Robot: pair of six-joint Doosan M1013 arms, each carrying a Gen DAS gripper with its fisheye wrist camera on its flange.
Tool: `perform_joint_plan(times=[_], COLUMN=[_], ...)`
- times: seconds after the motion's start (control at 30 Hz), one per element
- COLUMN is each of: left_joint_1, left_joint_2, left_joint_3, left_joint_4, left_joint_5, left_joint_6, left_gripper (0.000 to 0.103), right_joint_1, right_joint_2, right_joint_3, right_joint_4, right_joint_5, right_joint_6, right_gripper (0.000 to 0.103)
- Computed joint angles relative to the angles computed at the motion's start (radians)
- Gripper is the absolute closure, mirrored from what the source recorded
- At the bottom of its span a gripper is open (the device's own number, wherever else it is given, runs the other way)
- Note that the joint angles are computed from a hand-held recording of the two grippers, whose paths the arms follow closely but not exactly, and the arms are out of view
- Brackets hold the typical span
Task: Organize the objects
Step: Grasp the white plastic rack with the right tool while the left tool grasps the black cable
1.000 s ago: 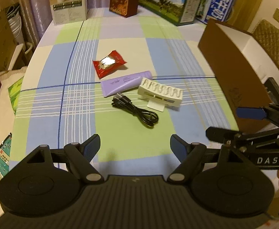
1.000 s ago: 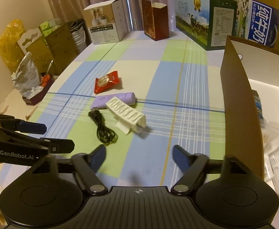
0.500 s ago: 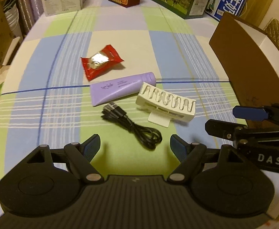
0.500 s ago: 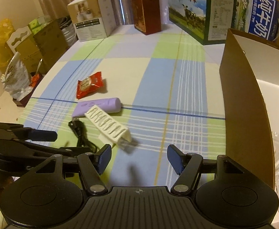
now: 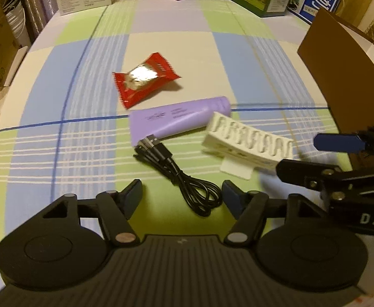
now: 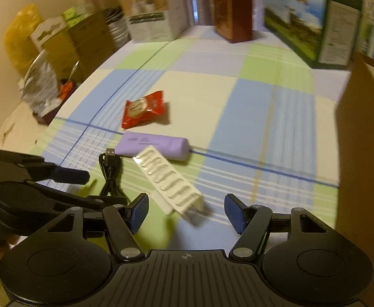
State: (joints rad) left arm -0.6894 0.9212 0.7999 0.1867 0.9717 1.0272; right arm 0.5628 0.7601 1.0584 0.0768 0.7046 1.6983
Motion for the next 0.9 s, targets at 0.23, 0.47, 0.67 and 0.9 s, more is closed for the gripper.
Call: perform_joint_plan(times=[0.23, 0.47, 0.67, 0.9], left_joint_1=[0.013, 0.025, 0.027, 0.026], left_joint_2=[-0.038, -0.063, -0.033, 0.009], left_joint_3=[0.064, 0.102, 0.056, -0.004], left_joint_4=[0.018, 0.022, 0.031, 0.023], left_joint_5=[-0.011, -0.027, -0.029, 0.004], left_joint_6=[-0.009, -0.024, -0.023, 0.023], left_gripper=[0.038, 0.04, 0.04, 0.053], right_joint_1=[0.01, 0.013, 0.014, 0.011], right_joint_2=[0.056, 0.06, 0.033, -0.003], right_joint_3=[-0.078, -0.076, -0.038, 0.015], right_joint_4=[0.002, -0.019, -0.091, -0.136], right_joint_5=[0.049, 0.092, 0.114, 0.103], right_joint_6=[-0.099, -0.072, 0.091, 0.196], right_gripper=[0.041, 0.078, 0.079, 0.078])
